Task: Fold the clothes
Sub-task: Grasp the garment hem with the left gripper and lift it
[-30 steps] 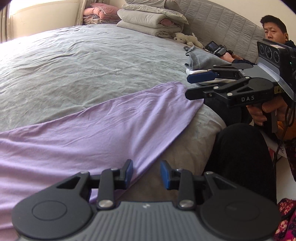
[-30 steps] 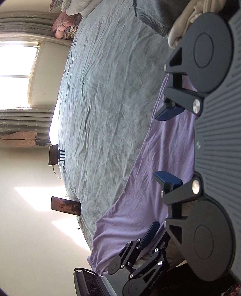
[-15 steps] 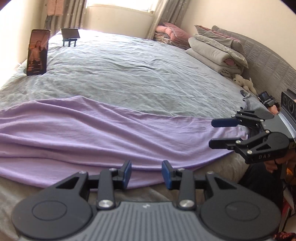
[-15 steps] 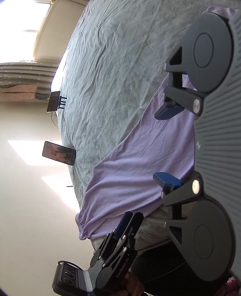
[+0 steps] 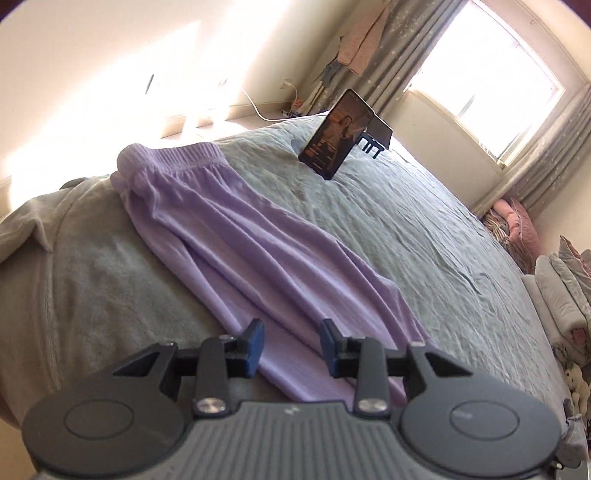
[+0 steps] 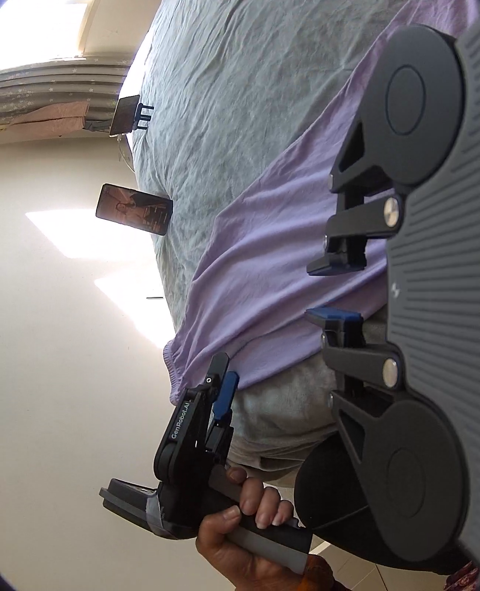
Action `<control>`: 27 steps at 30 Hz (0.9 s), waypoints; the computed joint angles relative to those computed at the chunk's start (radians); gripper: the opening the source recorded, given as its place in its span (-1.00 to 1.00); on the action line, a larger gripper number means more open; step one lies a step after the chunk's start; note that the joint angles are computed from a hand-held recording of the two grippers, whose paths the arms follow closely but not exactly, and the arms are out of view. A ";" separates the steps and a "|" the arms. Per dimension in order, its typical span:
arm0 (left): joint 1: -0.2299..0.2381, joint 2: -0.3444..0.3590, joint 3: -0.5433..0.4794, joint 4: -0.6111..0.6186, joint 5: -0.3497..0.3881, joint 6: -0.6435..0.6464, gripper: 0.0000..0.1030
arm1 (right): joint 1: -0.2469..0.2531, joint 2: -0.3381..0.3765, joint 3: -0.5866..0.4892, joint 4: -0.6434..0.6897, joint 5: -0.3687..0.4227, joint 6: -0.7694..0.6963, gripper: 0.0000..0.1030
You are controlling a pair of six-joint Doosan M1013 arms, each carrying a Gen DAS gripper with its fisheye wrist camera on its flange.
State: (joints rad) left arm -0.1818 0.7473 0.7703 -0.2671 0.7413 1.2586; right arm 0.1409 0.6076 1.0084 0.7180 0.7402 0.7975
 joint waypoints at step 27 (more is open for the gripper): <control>-0.011 -0.061 0.120 0.385 -0.184 -0.493 -1.00 | 0.029 -0.001 0.002 -0.080 -0.029 -0.037 -0.99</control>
State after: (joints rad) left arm -0.1925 0.6860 0.8905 0.1180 0.5573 0.7658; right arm 0.1700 0.6070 1.0100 0.6379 0.7116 0.7603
